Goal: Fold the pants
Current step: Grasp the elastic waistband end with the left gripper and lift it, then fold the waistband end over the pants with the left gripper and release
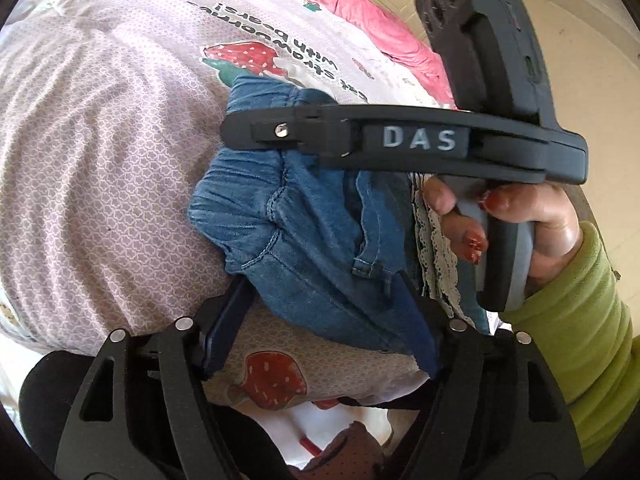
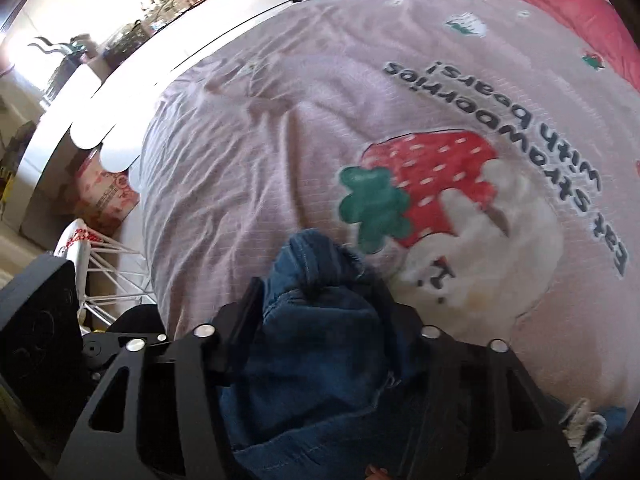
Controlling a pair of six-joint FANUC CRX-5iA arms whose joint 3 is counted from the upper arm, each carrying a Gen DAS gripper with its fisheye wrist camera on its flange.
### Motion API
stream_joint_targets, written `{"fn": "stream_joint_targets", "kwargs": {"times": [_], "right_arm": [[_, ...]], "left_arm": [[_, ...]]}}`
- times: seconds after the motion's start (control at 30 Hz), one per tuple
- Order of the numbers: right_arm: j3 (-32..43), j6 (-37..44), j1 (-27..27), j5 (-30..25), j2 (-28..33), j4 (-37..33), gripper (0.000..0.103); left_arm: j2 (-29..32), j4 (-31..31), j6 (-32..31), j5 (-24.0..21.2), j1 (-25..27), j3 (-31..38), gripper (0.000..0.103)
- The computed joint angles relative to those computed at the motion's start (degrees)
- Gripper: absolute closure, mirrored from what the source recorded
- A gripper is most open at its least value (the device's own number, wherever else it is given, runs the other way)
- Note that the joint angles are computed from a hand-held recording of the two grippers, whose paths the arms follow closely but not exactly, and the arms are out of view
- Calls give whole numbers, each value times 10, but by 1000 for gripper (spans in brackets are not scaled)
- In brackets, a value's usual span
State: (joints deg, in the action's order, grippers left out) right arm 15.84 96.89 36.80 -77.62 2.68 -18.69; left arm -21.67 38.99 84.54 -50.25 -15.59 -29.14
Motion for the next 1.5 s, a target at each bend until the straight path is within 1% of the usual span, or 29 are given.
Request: {"fn": "stream_joint_targets", "kwargs": {"times": [0.07, 0.13, 0.23, 0.33, 0.4, 0.5, 0.57, 0.67, 0.7, 0.77, 0.93, 1.03, 1.13, 1.17, 1.2, 1.23, 1.27, 1.3, 1.33, 1.43, 1.5], "right_arm": [[1, 1, -11, 0, -6, -16, 63], [3, 5, -29, -2, -18, -36, 68], [2, 13, -62, 1, -40, -81, 71], [-3, 36, -94, -2, -68, -120, 71], [-4, 46, -116, -6, -81, -140, 71], [-13, 59, -150, -5, -99, -169, 71], [-16, 69, -173, -9, -106, -192, 72], [-24, 88, -217, -15, -120, -223, 72], [-27, 96, -240, -20, -124, -237, 72], [-33, 107, -273, -29, -131, -258, 72], [-50, 132, -339, -48, -146, -289, 72], [-61, 141, -382, -62, -151, -306, 71], [-72, 146, -421, -73, -154, -323, 69], [-78, 150, -438, -77, -156, -331, 65], [-87, 145, -446, -69, -162, -327, 61], [-94, 140, -456, -64, -166, -327, 54], [-99, 139, -477, -68, -166, -342, 49], [-106, 133, -494, -67, -169, -350, 46], [-114, 121, -499, -56, -174, -342, 43], [-135, 92, -493, -22, -191, -290, 43], [-145, 81, -485, -12, -200, -264, 43]], "left_arm": [[2, 1, 1, 6, -3, 1, 35], [1, -14, 17, 15, -10, 9, 32], [-6, -29, 39, 30, -19, 17, 27], [3, -15, 41, 36, -28, 24, 26], [14, -27, 52, 38, -41, 42, 26], [21, -13, 41, 58, -63, 52, 26], [34, -45, 61, 58, -83, 84, 26], [57, -45, 65, 59, -105, 112, 26], [66, -45, 64, 60, -115, 123, 26], [83, -62, 75, 59, -132, 149, 26], [127, -81, 81, 54, -168, 201, 26], [150, -68, 66, 65, -176, 213, 26], [174, -78, 67, 67, -201, 233, 24], [180, -72, 61, 71, -210, 233, 24], [174, -62, 51, 69, -215, 224, 24], [180, -41, 26, 64, -221, 222, 24], [170, -34, 15, 67, -229, 205, 24], [167, -14, -11, 64, -233, 198, 24], [166, -5, -24, 62, -236, 196, 24], [146, 7, -51, 61, -236, 184, 23], [130, 0, -48, 65, -229, 176, 23]]}}
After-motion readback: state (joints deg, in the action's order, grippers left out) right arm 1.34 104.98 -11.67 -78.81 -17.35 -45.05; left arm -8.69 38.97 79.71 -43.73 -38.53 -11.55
